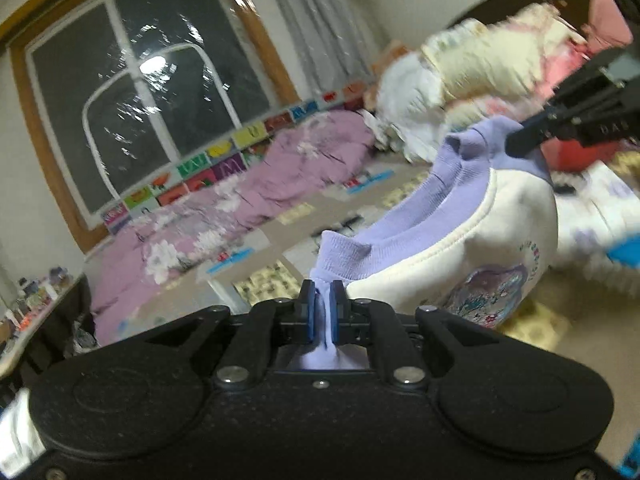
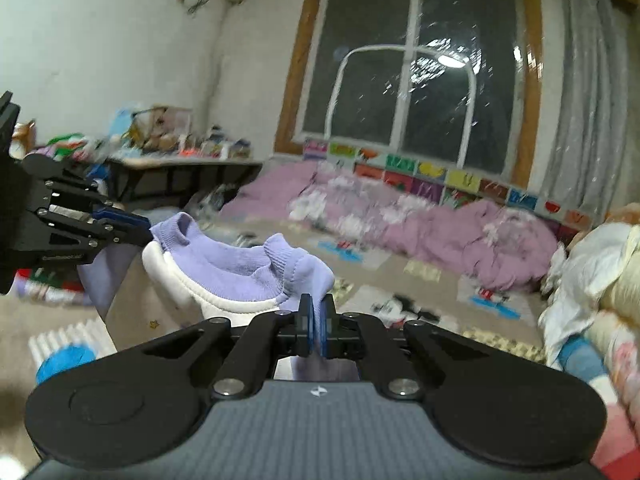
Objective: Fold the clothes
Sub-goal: 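Lift the sweatshirt by both cuffs with both tools, raising it off the bed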
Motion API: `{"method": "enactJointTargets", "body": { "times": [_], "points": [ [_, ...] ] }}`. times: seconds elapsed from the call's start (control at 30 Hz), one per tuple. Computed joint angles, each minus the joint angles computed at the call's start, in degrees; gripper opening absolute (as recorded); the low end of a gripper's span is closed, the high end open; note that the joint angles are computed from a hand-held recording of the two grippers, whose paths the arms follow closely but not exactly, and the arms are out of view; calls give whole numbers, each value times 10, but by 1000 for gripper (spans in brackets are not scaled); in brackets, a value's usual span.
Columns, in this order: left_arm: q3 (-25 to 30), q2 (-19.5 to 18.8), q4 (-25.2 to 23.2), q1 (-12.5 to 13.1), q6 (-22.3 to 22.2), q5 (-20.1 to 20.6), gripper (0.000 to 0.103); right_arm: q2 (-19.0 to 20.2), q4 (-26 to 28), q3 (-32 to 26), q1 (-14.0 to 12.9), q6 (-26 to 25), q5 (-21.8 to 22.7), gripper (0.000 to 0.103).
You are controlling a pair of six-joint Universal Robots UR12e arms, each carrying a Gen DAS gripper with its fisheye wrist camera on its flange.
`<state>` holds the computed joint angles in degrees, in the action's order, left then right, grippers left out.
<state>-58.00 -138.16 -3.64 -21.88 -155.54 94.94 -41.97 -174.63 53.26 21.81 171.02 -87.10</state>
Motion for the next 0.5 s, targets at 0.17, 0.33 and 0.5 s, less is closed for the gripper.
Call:
{"method": "enactJointTargets", "body": {
  "times": [0.17, 0.33, 0.5],
  "points": [
    [-95, 38, 19, -7, 4, -3, 4, -40, -27, 101, 11, -3, 13, 4],
    [-178, 71, 51, -16, -13, 5, 3, -73, -51, 186, 28, -14, 18, 4],
    [-235, 92, 82, -27, -12, 15, 2, -96, -93, 254, 49, -6, 4, 5]
  ]
}}
